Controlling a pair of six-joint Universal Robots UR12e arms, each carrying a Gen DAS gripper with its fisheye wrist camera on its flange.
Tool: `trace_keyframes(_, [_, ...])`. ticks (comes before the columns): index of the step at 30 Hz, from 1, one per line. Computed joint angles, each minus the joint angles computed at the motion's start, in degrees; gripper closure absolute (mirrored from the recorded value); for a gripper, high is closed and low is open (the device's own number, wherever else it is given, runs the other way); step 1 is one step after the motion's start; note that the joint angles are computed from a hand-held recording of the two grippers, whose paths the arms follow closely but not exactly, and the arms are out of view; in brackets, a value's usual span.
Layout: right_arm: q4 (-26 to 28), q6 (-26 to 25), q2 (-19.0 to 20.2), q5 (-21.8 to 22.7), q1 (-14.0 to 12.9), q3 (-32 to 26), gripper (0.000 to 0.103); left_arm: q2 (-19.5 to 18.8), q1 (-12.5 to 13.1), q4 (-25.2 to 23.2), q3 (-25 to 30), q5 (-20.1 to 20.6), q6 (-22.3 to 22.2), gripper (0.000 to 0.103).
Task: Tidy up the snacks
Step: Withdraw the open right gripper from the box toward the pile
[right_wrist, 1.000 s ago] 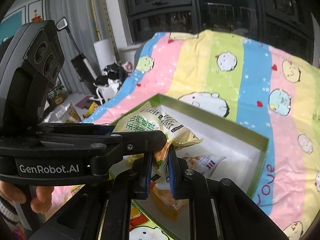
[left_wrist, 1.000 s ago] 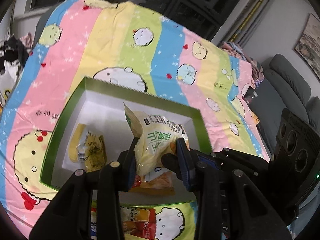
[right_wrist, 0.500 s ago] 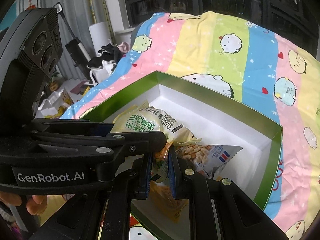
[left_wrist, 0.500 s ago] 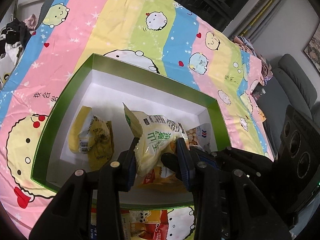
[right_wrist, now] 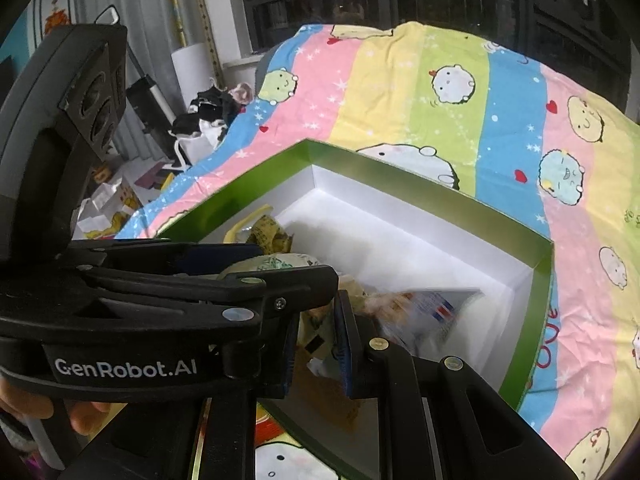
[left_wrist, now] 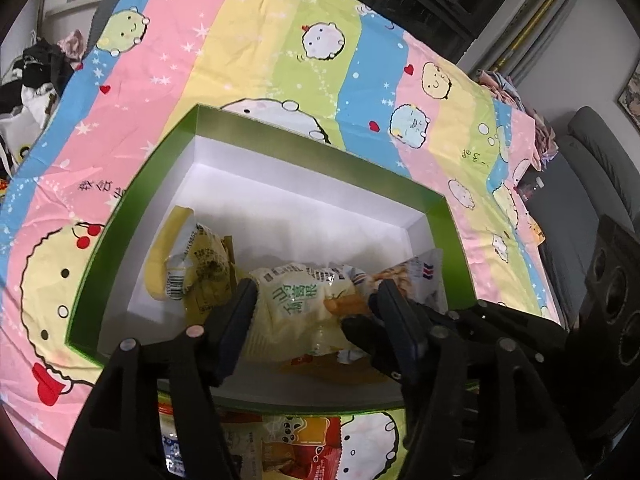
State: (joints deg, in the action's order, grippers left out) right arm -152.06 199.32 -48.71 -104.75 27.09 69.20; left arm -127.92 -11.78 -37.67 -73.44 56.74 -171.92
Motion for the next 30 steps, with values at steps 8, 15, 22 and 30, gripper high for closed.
trace_keyframes(8, [-4.1,1.0,-2.3,-0.9,0.8,3.1,0.056,2.6,0.3,7.1,-3.6,1.3,-0.4,0.017])
trace_keyframes(15, [-7.7,3.6,-5.2,-1.7,1.5,7.2,0.043,5.2,1.7,10.8,-7.1,0.2,-2.1,0.013])
trace_keyframes(22, [-10.1,6.7,-7.7,-1.9,2.2,11.1,0.042,7.9,3.2,13.9,-11.1,-0.1,-4.4,0.001])
trace_keyframes(30, [-11.7,10.4,-10.0,-1.2,2.6,15.0,0.042,11.0,4.9,15.7,-16.5,-0.2,-6.8,0.001])
